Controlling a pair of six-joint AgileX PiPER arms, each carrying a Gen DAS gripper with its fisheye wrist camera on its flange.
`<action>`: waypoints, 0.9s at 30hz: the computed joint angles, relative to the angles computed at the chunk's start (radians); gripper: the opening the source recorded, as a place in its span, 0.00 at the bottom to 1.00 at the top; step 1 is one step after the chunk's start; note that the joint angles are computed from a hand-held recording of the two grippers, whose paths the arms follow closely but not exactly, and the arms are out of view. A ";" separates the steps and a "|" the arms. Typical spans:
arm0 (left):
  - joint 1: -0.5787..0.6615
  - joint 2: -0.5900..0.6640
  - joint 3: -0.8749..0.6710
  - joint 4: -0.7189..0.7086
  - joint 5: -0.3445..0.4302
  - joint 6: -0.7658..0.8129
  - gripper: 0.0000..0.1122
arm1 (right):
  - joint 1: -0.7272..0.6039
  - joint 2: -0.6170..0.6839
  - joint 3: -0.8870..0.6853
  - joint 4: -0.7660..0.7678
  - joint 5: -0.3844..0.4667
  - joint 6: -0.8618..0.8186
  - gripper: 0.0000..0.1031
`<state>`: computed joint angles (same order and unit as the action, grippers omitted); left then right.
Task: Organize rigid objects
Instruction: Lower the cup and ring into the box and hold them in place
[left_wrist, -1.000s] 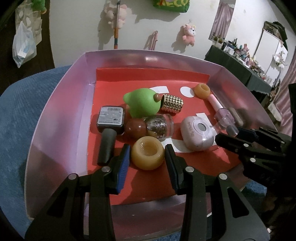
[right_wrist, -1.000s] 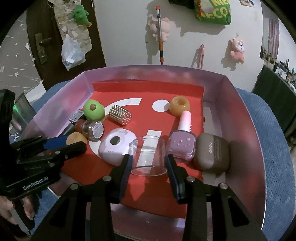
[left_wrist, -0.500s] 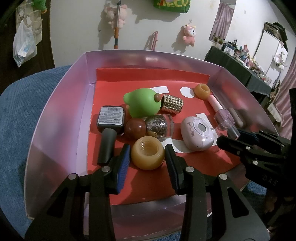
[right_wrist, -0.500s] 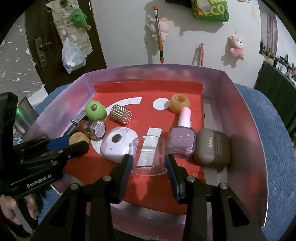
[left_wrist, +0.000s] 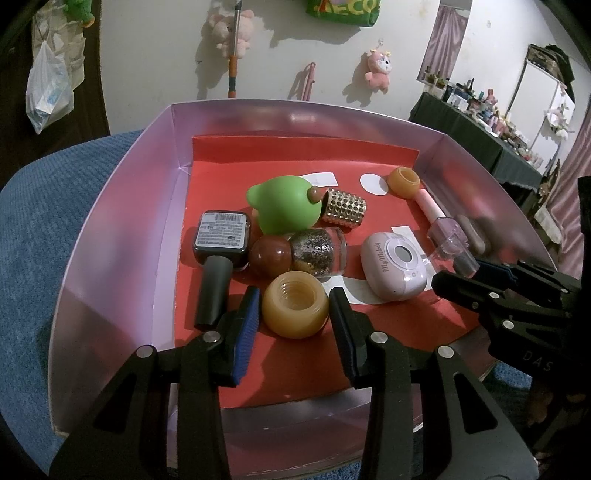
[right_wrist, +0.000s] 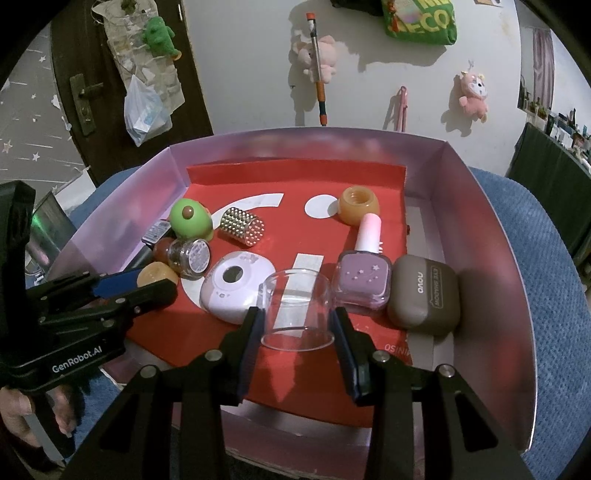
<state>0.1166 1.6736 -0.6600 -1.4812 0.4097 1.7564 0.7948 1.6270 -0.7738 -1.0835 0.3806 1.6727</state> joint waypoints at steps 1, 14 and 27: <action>-0.001 0.001 0.000 0.001 -0.001 -0.001 0.33 | -0.001 0.000 0.001 0.000 -0.001 -0.002 0.40; -0.001 -0.004 0.002 -0.013 -0.009 0.011 0.33 | 0.009 0.000 0.002 -0.028 0.014 0.031 0.40; -0.005 -0.005 0.004 -0.025 -0.011 0.018 0.51 | 0.018 -0.004 0.014 -0.053 0.020 0.067 0.40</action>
